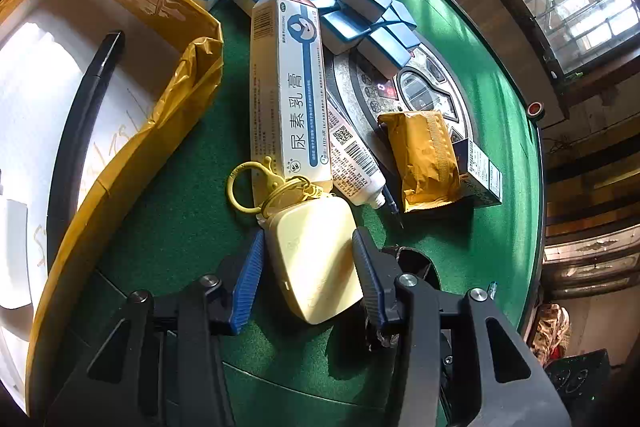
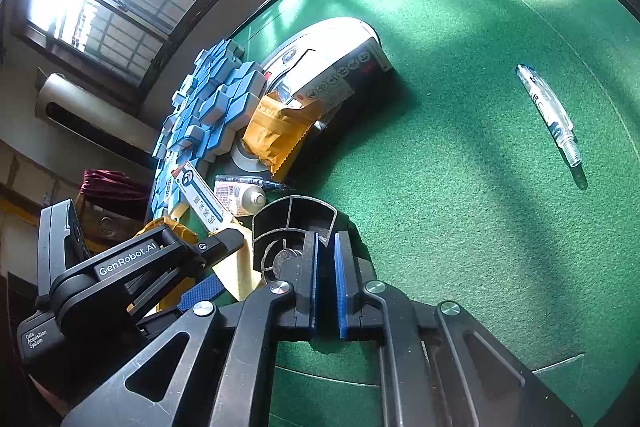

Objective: Organize objects
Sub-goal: 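Hold black holder in right tool while left tool closes on yellow tag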

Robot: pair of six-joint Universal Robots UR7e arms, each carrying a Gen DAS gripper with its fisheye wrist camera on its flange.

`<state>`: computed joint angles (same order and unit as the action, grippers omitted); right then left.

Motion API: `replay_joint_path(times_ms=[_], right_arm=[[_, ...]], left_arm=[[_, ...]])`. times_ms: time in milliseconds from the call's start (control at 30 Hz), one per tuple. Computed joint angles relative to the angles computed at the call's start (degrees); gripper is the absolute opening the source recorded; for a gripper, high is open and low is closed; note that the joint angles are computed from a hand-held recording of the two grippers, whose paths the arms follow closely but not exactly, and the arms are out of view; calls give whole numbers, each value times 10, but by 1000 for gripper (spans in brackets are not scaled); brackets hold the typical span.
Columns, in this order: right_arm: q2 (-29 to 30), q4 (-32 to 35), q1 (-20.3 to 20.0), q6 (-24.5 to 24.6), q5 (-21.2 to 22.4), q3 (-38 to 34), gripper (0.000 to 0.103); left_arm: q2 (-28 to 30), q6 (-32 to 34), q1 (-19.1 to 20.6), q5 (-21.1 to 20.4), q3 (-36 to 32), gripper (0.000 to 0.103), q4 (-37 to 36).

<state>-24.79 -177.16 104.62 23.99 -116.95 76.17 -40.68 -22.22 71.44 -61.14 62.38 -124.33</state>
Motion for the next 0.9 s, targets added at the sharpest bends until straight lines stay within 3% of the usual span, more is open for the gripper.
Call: replay_joint_path(times_ms=[900], right_arm=[[0, 1, 0, 0, 0, -1, 7]], left_arm=[[15, 21, -8, 31, -15, 48, 7]])
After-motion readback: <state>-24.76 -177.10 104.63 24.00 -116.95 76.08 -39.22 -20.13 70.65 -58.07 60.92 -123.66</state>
